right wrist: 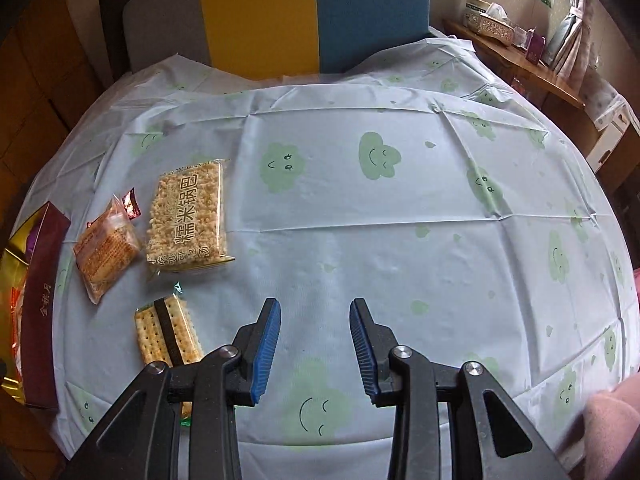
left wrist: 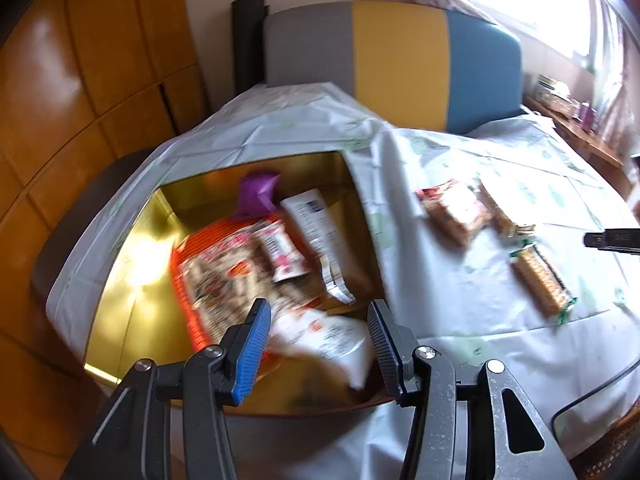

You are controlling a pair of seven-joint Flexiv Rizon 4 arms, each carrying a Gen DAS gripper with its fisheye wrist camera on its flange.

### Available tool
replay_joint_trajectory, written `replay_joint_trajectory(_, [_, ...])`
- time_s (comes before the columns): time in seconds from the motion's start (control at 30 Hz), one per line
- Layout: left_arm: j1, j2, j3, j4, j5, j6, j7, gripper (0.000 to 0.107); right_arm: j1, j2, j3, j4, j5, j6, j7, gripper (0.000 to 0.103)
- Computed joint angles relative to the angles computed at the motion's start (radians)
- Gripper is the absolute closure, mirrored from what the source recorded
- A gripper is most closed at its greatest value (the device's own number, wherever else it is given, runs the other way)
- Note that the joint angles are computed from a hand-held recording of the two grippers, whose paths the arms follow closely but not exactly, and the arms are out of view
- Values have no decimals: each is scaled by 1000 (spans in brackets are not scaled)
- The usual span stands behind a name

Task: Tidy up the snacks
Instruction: 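Move the left gripper to the clear rice-cracker bag and grasp it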

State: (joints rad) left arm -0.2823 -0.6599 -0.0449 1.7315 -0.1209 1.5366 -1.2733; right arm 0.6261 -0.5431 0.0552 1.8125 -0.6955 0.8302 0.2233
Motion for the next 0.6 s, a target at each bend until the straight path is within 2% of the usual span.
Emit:
replay_joint_trajectory(0.2, [26, -13, -93, -45, -7, -56, 78, 55, 2, -2, -4, 2, -13, 10, 4, 67])
replay_joint_trajectory(0.23, [22, -19, -100, -57, -9, -66, 90, 51, 4, -1, -5, 2, -16, 11, 7, 67])
replay_joint_trajectory(0.43, [-33, -84, -94, -188, 3, -142, 162, 36, 4, 1, -6, 4, -28, 24, 10, 66])
replay_joint_trajectory(0.53, [-70, -131, -70, -276, 26, -199, 202, 34, 4, 2, -8, 4, -34, 30, 9, 66])
replay_joint_trajectory(0.6, [-100, -167, -43, -355, 39, -269, 216, 33, 5, 3, -10, 7, -39, 32, 12, 66])
